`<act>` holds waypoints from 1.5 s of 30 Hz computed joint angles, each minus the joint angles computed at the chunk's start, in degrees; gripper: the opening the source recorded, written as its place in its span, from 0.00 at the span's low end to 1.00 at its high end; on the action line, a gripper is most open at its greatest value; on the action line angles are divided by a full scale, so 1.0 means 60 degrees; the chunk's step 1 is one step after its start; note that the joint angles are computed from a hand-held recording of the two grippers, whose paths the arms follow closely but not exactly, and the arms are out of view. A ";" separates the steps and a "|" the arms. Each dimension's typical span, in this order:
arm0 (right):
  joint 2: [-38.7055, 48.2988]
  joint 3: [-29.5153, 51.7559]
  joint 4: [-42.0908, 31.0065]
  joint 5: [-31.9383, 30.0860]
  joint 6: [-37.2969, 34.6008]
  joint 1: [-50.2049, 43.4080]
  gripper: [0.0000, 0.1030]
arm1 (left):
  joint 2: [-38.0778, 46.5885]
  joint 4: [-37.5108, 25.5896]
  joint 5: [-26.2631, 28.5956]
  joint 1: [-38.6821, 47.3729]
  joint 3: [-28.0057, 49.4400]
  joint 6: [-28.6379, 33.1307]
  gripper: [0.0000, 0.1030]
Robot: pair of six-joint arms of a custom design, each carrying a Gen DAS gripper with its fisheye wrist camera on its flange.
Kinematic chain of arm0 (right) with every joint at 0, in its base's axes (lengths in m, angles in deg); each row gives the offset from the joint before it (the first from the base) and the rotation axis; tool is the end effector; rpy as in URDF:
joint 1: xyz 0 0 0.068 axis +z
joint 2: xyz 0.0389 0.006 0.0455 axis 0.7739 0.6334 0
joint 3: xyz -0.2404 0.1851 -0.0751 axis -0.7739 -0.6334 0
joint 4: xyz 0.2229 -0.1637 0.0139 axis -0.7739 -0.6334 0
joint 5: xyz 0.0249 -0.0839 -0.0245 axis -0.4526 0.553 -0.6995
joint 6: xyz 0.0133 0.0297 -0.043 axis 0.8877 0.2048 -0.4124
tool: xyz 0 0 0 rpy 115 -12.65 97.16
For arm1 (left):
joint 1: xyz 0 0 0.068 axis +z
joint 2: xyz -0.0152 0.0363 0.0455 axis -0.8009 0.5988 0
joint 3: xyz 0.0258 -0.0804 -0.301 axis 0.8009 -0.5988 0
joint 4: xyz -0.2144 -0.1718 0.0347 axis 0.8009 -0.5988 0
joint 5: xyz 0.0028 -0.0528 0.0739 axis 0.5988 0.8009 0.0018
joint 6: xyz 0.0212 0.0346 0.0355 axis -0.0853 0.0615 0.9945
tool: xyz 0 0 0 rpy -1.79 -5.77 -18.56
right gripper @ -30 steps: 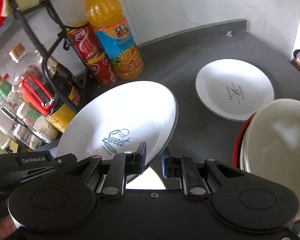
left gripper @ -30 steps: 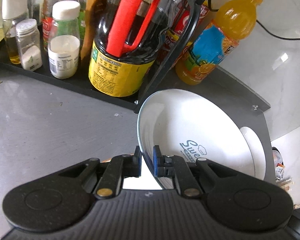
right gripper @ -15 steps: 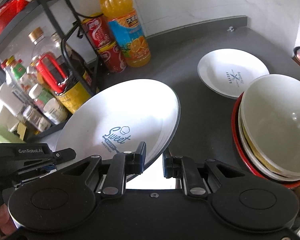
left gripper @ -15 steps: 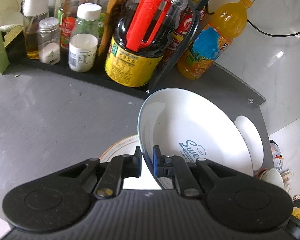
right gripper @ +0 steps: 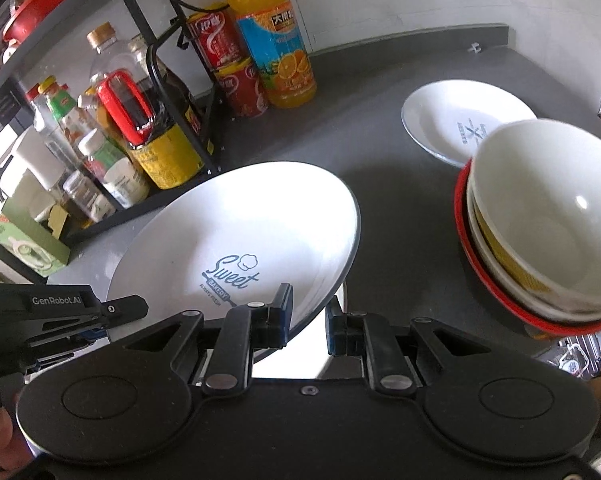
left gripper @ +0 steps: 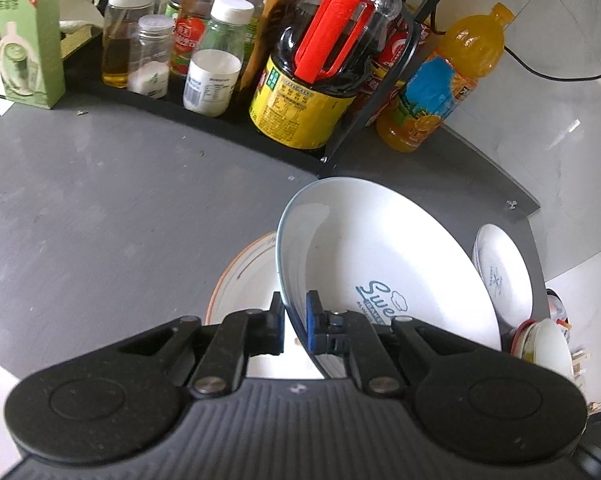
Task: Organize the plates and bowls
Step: 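Lift the 'Sweet' plate with both grippers and lower it onto the flower-print plate, then open both grippers to release the 'Sweet' plate on the flower plate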
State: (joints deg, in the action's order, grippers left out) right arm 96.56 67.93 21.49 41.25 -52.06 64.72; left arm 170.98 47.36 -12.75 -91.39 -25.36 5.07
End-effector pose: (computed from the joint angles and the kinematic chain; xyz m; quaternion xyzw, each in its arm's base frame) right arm 0.2761 0.0776 0.2131 -0.0540 0.9403 0.1800 0.2839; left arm 0.2605 -0.1901 0.2181 -0.2773 0.9101 -0.1142 0.2859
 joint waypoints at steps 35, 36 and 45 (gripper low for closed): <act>-0.0192 -0.0727 0.0044 0.0691 -0.0663 0.0449 0.15 | 0.0294 -0.0661 0.0050 -0.0951 -0.0417 -0.1506 0.09; -0.0173 -0.0743 0.0094 0.0715 -0.0670 0.0461 0.15 | 0.0318 -0.0728 0.0080 -0.0943 -0.0385 -0.1497 0.09; -0.0007 -0.0743 0.0380 0.0815 -0.0468 0.0473 0.14 | 0.0416 -0.0943 0.0254 -0.0798 -0.0232 -0.1189 0.11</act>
State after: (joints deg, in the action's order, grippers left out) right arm 96.52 63.47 23.77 46.13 -54.87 67.55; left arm 173.48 41.71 -11.22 -96.17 -26.76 -2.06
